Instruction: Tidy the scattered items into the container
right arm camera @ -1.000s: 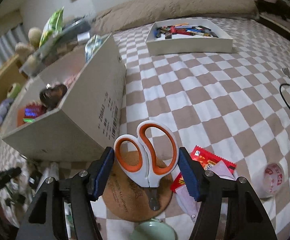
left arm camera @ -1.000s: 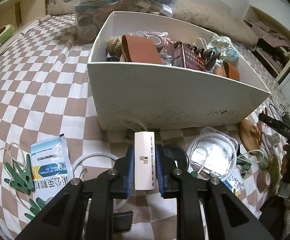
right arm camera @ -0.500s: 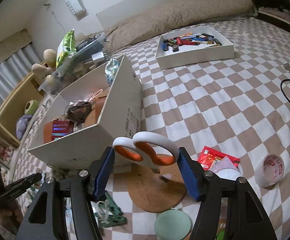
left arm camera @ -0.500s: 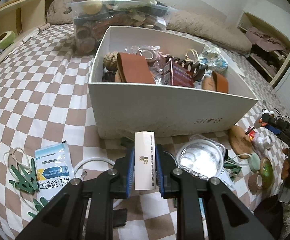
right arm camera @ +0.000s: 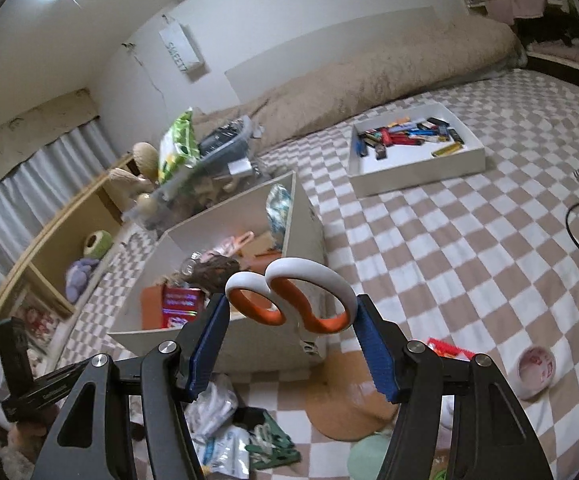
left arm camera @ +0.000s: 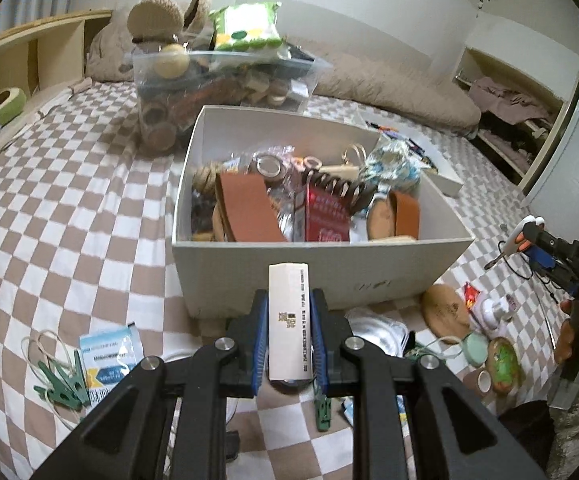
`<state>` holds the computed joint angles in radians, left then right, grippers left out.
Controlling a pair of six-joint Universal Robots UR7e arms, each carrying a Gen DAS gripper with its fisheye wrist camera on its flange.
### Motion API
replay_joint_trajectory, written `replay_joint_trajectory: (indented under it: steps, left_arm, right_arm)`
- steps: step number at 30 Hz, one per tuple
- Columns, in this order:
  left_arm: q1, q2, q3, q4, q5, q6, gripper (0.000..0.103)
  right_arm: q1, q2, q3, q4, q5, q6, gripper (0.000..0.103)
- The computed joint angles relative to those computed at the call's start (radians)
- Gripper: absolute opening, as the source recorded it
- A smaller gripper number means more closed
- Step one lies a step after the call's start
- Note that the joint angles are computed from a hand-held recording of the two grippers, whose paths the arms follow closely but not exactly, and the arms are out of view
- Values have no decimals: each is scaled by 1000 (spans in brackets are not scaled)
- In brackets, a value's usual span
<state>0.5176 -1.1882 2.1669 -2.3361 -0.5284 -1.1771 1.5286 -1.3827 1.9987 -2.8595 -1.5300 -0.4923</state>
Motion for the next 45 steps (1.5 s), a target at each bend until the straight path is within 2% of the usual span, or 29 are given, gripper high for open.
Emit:
replay_joint_trajectory:
  steps: [2, 3, 4, 7, 13, 15, 16, 18, 19, 22, 27, 33, 37, 40, 41, 43, 45]
  left_arm:
    - [4, 5, -13, 8, 8, 2, 20]
    - [8, 9, -18, 0, 7, 12, 20]
    - [12, 13, -24, -14, 4, 26, 20]
    - [19, 28, -47, -33, 5, 66, 20]
    - [23, 51, -70, -102, 10, 135, 20]
    - [22, 56, -69, -120, 5, 149, 20]
    - [23, 59, -68, -127, 3, 154, 20]
    - [24, 59, -62, -135, -4, 155, 20]
    - [24, 59, -60, -138, -7, 154, 20]
    - [23, 56, -50, -136, -12, 142, 20]
    - [13, 44, -27, -137, -16, 118, 20]
    - [8, 25, 3, -150, -26, 92, 20]
    - [6, 20, 17, -162, -32, 84, 20]
    - [7, 20, 23, -169, -38, 84, 20]
    - [7, 19, 24, -170, -39, 83, 20]
    - [7, 21, 25, -172, -40, 84, 20]
    - [5, 22, 27, -176, -42, 86, 20]
  right_arm:
    - [6, 5, -14, 17, 9, 8, 63]
    - [12, 8, -19, 13, 7, 9, 46]
    - [17, 12, -24, 12, 3, 8, 40]
    - [34, 20, -43, 17, 2, 8, 38]
    - [57, 38, -38, -23, -48, -37, 38]
    - [46, 40, -24, -38, -53, -50, 42]
    - [43, 40, -23, -26, -62, -53, 48]
    - [34, 36, -10, -5, -95, -64, 84]
    - [30, 32, 3, 1, -121, -73, 88]
    - [27, 29, 17, 73, -206, -58, 89]
    - [27, 20, 65, 133, -292, -72, 89]
    - [51, 48, 86, 167, -379, -108, 89]
    - [43, 81, 73, 199, -419, -87, 89]
    - [45, 87, 79, 194, -431, -107, 88]
    - [45, 89, 79, 204, -430, -110, 87]
    - [44, 103, 77, 213, -447, -103, 74]
    - [52, 114, 92, 166, -482, -126, 70]
